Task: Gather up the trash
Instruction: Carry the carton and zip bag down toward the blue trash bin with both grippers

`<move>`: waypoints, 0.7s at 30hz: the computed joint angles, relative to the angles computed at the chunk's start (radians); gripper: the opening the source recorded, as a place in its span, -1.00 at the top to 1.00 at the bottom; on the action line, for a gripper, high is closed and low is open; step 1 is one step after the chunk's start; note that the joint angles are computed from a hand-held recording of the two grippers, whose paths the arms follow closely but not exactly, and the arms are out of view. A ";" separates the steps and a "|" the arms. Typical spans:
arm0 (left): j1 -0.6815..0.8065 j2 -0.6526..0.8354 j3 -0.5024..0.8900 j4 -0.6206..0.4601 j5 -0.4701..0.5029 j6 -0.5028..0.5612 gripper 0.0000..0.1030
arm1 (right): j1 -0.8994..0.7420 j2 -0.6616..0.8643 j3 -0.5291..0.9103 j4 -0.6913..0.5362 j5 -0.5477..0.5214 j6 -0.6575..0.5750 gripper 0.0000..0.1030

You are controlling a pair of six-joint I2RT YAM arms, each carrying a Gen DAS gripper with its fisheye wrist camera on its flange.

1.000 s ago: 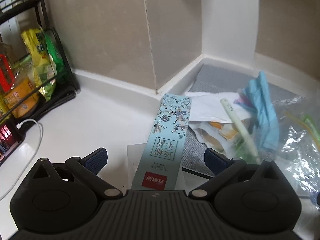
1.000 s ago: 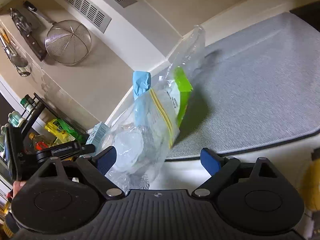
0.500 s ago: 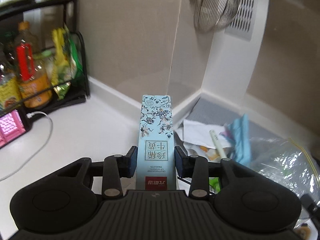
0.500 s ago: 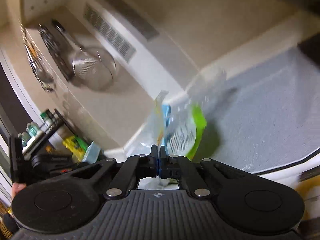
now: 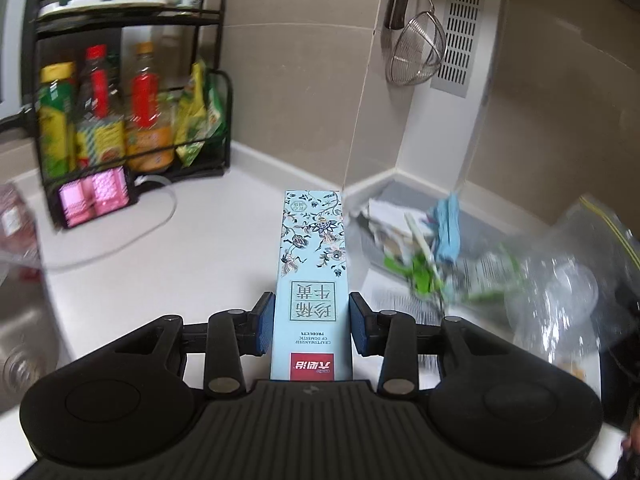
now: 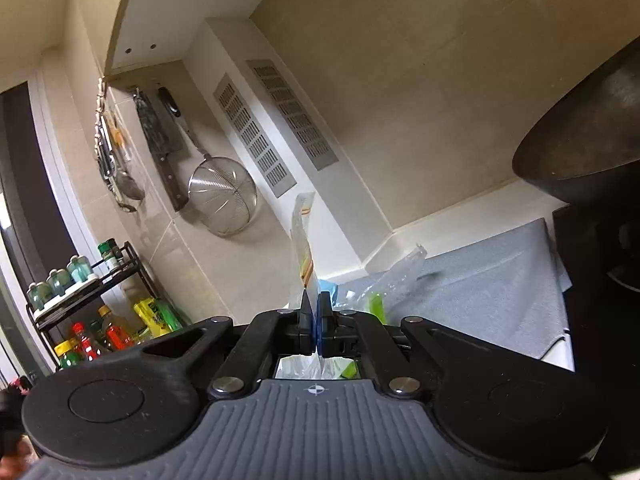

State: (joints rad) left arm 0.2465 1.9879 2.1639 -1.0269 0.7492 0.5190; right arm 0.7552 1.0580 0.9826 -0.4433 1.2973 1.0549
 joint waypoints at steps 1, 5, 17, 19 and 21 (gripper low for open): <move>0.029 -0.023 -0.041 -0.015 0.013 0.037 0.17 | 0.028 0.012 0.022 -0.060 0.021 0.049 0.98; 0.134 -0.097 -0.181 -0.038 0.047 0.162 0.17 | 0.128 0.078 0.121 -0.261 0.094 0.197 0.99; 0.355 -0.129 -0.292 -0.107 0.104 0.385 0.17 | 0.301 0.273 0.332 -0.341 0.065 0.224 0.98; 0.373 -0.129 -0.299 -0.108 0.106 0.395 0.17 | 0.315 0.303 0.355 -0.314 0.037 0.199 0.98; 0.390 -0.127 -0.304 -0.113 0.109 0.409 0.17 | 0.325 0.328 0.371 -0.287 0.010 0.179 0.98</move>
State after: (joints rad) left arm 0.6363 1.8608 1.8602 -1.1395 0.8584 0.9280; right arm 1.0807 1.3860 1.3531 -0.7306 1.3071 1.2339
